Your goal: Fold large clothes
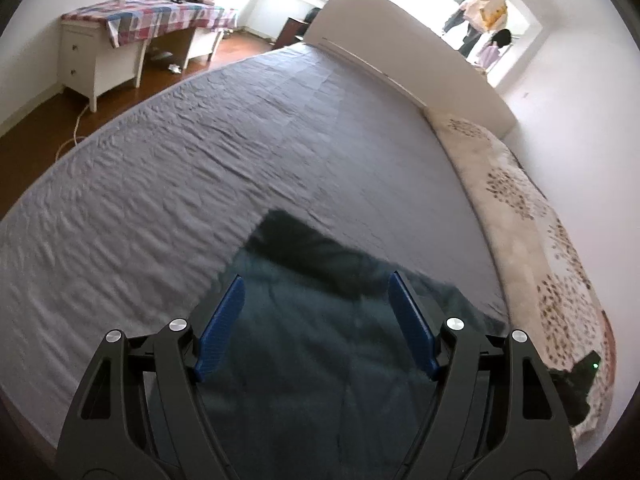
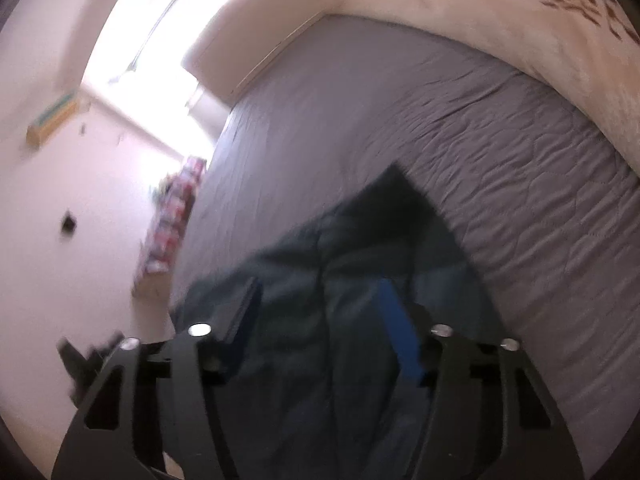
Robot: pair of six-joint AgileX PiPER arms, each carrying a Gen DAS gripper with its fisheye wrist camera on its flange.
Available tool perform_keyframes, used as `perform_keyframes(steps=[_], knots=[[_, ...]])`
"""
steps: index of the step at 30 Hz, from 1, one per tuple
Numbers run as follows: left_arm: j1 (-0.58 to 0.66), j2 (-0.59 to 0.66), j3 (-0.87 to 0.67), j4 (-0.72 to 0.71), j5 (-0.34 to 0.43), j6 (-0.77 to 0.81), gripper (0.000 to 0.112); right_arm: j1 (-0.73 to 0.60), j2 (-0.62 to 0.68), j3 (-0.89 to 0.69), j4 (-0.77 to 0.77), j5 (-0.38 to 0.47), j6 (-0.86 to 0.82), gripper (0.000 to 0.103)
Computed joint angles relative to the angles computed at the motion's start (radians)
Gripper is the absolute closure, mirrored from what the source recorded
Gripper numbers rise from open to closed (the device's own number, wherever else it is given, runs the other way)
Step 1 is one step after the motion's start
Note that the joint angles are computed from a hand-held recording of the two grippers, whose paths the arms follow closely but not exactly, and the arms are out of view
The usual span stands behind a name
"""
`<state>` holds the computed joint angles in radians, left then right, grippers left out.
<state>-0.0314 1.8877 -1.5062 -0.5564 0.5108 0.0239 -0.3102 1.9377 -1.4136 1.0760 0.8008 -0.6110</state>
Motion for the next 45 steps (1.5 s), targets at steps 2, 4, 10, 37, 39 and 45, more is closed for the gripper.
perform_keyframes(steps=[2,4,10,37,39,45], knots=[[-0.011,-0.077,0.108,-0.052,-0.028,0.064,0.039,0.032,-0.071,0.096,-0.004,-0.035,-0.067,0.058],[-0.029,-0.154,0.213,-0.068,-0.077,0.105,0.039,0.079,-0.143,0.180,-0.003,-0.083,-0.136,0.066],[-0.089,-0.386,0.511,0.239,-0.226,-0.116,0.038,0.222,-0.291,0.340,-0.009,-0.174,-0.213,0.070],[0.154,-0.140,0.644,-0.786,0.065,0.656,0.056,-0.349,-0.250,0.775,0.275,0.180,-0.249,0.018],[0.155,-0.158,0.661,-0.816,0.077,0.721,0.078,-0.320,-0.226,0.765,0.318,0.155,-0.252,0.018],[0.189,-0.257,0.738,-0.860,0.125,0.807,0.092,-0.326,-0.132,0.736,0.392,0.163,-0.337,0.070]])
